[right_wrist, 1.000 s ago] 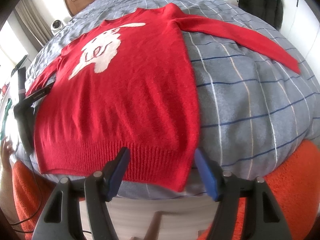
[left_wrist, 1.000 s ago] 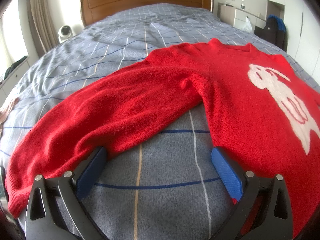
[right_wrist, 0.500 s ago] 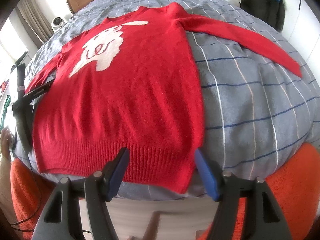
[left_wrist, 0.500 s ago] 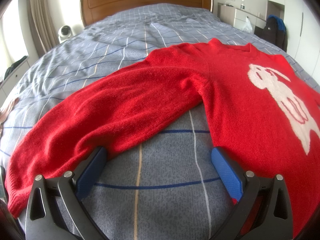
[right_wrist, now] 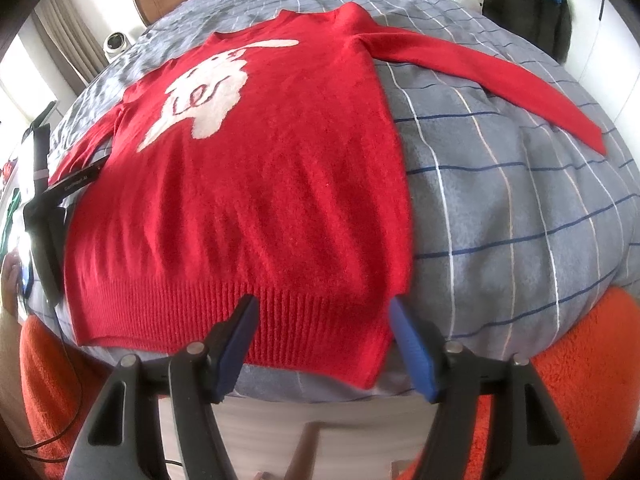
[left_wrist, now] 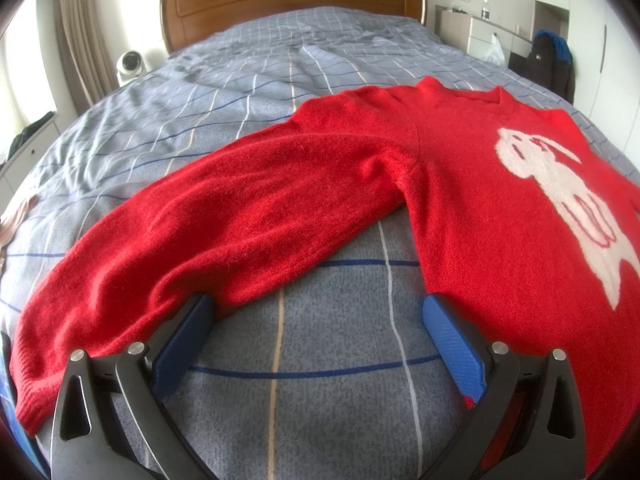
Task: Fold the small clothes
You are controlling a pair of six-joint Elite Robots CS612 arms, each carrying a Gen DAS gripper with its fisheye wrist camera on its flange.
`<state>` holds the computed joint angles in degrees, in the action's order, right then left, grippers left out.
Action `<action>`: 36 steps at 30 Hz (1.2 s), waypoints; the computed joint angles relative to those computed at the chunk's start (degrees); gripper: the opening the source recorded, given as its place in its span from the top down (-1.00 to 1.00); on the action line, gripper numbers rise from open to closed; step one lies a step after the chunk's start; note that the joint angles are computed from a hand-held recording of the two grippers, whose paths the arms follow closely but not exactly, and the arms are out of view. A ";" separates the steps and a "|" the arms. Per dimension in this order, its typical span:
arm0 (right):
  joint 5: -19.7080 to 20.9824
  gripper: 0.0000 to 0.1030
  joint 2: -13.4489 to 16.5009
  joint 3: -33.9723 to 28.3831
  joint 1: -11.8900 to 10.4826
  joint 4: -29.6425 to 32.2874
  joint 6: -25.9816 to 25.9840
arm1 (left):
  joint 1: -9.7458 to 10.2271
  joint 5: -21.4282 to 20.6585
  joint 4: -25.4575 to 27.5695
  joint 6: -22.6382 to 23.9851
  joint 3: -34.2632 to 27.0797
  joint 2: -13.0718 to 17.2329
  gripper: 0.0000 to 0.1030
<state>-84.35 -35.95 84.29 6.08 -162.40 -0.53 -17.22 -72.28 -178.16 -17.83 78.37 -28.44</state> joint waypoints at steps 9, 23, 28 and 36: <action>0.01 -0.30 0.06 -0.12 0.02 0.50 0.04 | 0.02 -0.01 -0.11 0.02 0.07 0.02 -0.99; -0.06 -0.30 0.21 -0.23 0.00 0.84 0.24 | 0.01 -0.02 -0.08 0.04 0.05 0.01 -0.99; -0.17 -0.30 0.15 -0.21 0.20 0.34 -0.62 | 0.03 -0.04 -0.17 0.04 0.11 0.03 -0.99; -0.15 -0.30 0.29 -0.43 0.07 0.76 0.08 | 0.03 -0.03 -0.19 0.06 0.13 0.04 -0.99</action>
<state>-84.50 -35.67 83.86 6.15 -161.64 -0.44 -17.18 -72.31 -178.35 -17.76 78.50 -28.40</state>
